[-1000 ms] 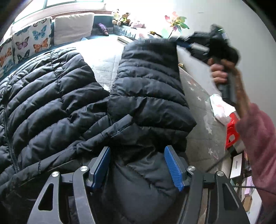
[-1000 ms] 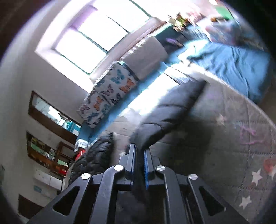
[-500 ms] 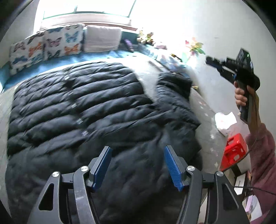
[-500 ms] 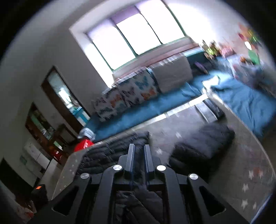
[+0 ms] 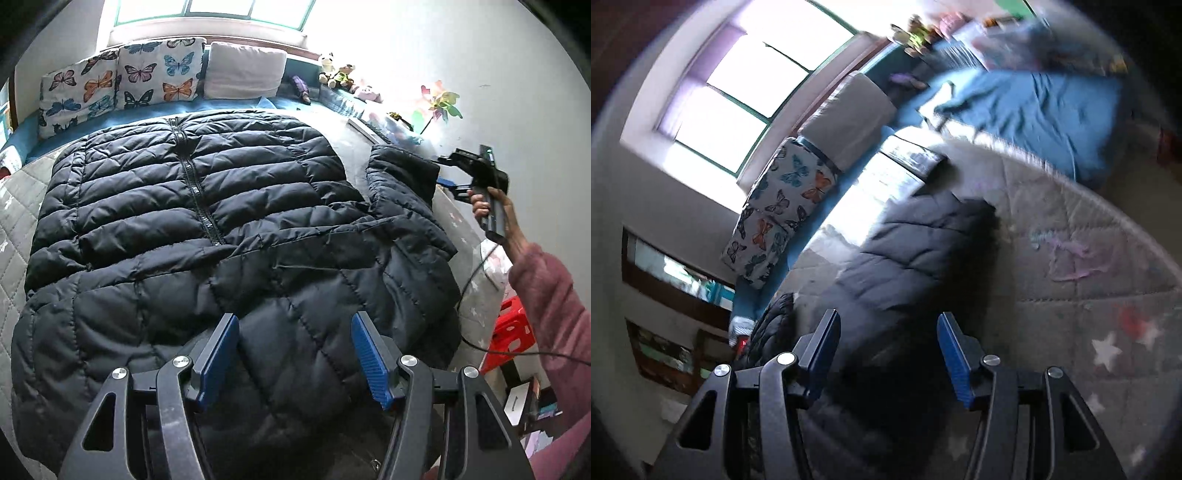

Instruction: Fold large clothes

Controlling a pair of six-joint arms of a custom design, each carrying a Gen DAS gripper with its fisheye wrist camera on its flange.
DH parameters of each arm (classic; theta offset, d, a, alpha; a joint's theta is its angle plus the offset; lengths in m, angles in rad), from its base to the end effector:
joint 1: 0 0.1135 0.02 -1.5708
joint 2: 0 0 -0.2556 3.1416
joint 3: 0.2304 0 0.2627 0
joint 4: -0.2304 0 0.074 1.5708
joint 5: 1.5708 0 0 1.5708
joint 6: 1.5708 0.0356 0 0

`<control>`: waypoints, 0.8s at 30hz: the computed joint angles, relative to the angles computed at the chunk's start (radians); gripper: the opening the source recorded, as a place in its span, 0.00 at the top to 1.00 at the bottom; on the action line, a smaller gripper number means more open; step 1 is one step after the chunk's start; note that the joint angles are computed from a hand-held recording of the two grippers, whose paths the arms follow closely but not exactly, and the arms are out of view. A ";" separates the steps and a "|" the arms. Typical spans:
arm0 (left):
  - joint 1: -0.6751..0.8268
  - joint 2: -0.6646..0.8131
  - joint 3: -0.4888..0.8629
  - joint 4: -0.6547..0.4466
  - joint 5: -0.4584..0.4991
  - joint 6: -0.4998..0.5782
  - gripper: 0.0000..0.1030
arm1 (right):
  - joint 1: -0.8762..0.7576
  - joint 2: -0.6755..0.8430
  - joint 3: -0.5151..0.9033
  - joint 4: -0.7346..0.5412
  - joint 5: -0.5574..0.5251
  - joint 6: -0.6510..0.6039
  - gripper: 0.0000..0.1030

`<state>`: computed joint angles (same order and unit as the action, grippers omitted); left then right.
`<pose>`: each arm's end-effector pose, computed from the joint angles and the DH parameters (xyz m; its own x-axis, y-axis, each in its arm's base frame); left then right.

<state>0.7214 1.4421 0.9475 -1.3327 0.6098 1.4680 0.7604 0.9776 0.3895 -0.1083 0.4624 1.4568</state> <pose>0.1746 0.1264 0.1986 -0.7216 0.4513 -0.5250 0.6557 0.6888 -0.3092 0.1590 0.1294 0.1656 -0.4193 0.8283 -0.3716 0.4198 0.5398 0.7296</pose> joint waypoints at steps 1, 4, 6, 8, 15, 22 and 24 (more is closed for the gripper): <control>-0.006 -0.007 -0.007 0.008 -0.002 -0.009 0.35 | -0.023 0.010 -0.026 0.061 -0.027 -0.006 0.42; -0.021 -0.032 -0.031 0.046 -0.012 -0.037 0.35 | -0.103 0.108 -0.138 0.398 -0.130 -0.004 0.42; -0.025 -0.035 -0.035 0.059 -0.014 -0.049 0.35 | -0.120 0.178 -0.178 0.577 -0.159 0.008 0.42; -0.023 -0.036 -0.033 0.070 -0.012 -0.060 0.35 | -0.128 0.231 -0.204 0.720 -0.178 0.005 0.49; 0.032 0.009 0.040 0.050 0.019 -0.073 0.35 | 0.048 0.051 0.007 0.254 0.075 -0.108 0.85; 0.174 0.085 0.165 -0.073 0.067 0.034 0.35 | 0.367 0.153 0.452 -0.223 0.411 -0.210 0.87; 0.223 0.119 0.213 -0.123 0.075 0.072 0.35 | 0.457 0.279 0.649 -0.337 0.486 -0.241 0.87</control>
